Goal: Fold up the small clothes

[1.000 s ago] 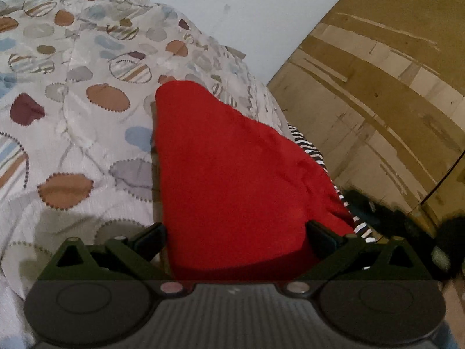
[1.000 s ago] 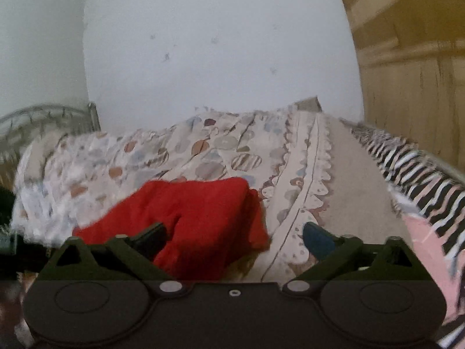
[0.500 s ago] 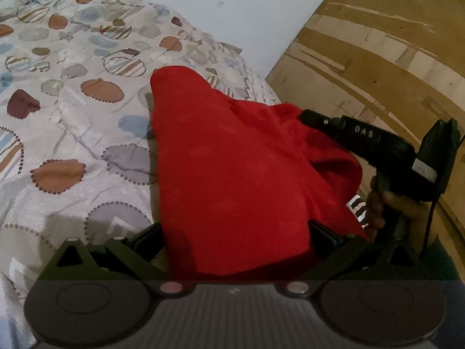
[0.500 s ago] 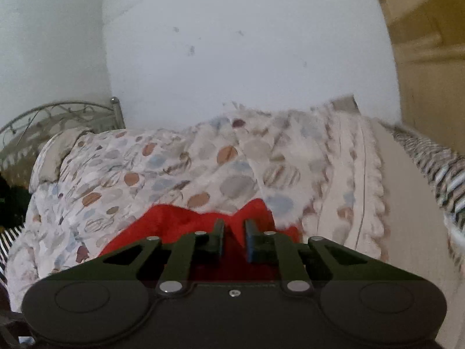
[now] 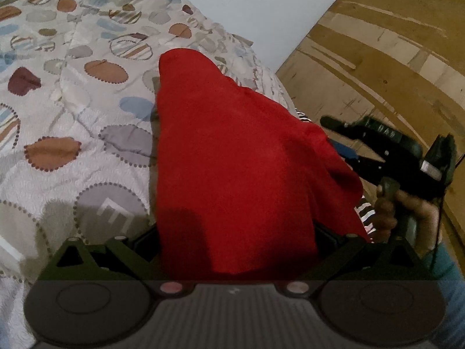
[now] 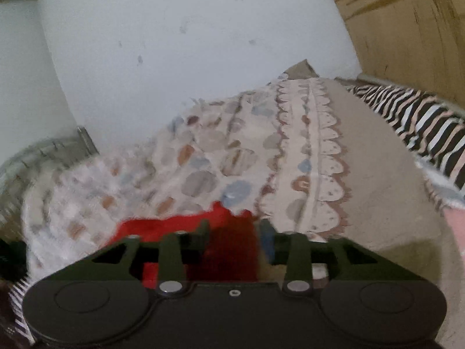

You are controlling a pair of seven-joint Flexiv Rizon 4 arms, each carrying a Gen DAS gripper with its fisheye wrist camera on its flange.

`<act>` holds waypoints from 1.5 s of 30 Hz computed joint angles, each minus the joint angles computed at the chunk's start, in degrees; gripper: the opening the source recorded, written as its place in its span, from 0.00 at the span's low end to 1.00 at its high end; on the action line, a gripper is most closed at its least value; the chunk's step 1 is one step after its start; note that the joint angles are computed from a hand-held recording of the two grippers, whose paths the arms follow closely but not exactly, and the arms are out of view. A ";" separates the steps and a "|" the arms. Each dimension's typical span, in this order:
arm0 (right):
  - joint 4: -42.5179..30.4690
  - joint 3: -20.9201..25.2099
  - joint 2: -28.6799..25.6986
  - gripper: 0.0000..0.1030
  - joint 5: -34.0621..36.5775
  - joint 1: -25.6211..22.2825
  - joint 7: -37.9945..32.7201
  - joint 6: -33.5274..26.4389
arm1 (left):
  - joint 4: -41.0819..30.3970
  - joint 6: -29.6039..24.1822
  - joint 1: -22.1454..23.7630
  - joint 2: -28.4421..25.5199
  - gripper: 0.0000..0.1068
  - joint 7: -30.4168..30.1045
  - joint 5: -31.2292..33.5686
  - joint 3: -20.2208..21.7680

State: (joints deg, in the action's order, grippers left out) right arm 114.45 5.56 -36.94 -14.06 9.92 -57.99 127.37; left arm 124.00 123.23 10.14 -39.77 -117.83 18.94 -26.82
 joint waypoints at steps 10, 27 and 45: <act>-1.50 -3.29 1.70 0.11 -2.50 4.69 -3.26 -4.38 | 0.44 -2.88 -0.65 1.84 0.96 -0.91 -2.63 -0.15; -2.43 10.60 -1.23 0.86 -12.97 -11.24 6.03 -8.13 | 0.98 -3.42 -2.28 2.86 0.96 -0.55 -4.76 1.16; -2.68 2.58 -3.67 0.87 -1.72 -1.22 1.34 -7.78 | 1.90 -4.40 2.30 4.82 0.96 -1.57 -2.79 -2.47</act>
State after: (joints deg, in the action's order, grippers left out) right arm 111.77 8.14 -40.61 -15.78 8.71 -56.65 119.59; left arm 125.90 118.83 12.45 -34.96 -119.40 16.15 -29.29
